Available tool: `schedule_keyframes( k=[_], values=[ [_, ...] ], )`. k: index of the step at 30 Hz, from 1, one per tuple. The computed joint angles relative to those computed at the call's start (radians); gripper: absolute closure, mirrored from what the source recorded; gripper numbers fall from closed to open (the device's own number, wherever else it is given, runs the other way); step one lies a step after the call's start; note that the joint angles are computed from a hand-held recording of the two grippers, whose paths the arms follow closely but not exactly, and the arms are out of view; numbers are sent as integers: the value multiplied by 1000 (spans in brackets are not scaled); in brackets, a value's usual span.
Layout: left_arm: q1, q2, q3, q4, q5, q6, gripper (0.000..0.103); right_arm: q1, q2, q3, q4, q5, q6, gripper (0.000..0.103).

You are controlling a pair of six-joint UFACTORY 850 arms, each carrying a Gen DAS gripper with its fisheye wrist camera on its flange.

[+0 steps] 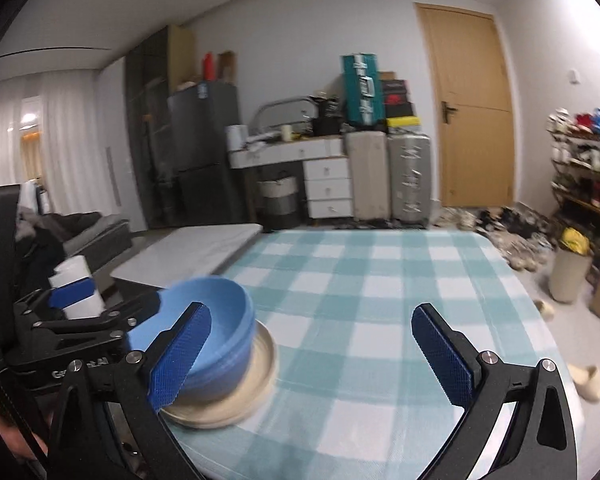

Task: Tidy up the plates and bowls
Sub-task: 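Withdraw both tools back from the bowls on the plates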

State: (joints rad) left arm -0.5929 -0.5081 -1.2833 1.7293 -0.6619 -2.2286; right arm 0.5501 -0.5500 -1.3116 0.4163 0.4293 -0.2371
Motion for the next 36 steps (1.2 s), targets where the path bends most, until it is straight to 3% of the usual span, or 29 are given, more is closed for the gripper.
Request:
schedule_keyframes(
  k=[8, 12, 15, 17, 23, 33, 36],
  values=[
    [-6, -4, 5, -2, 55, -80, 0, 3, 19, 54, 106, 4, -35, 1],
    [-27, -4, 10, 0, 29, -51, 0, 13, 27, 73, 124, 29, -64, 1],
    [-29, 14, 35, 70, 23, -108, 0, 20, 32, 79, 147, 56, -83, 1],
    [-21, 33, 57, 141, 61, -185, 0, 22, 35, 84, 158, 68, -85, 1],
    [-20, 30, 47, 81, 86, -129, 0, 24, 37, 83, 190, 74, -89, 1],
    [-26, 20, 38, 53, 63, -62, 0, 23, 42, 93, 191, 96, -79, 1],
    [-34, 8, 10, -18, -38, 71, 0, 22, 42, 94, 191, 92, -73, 1]
  ],
)
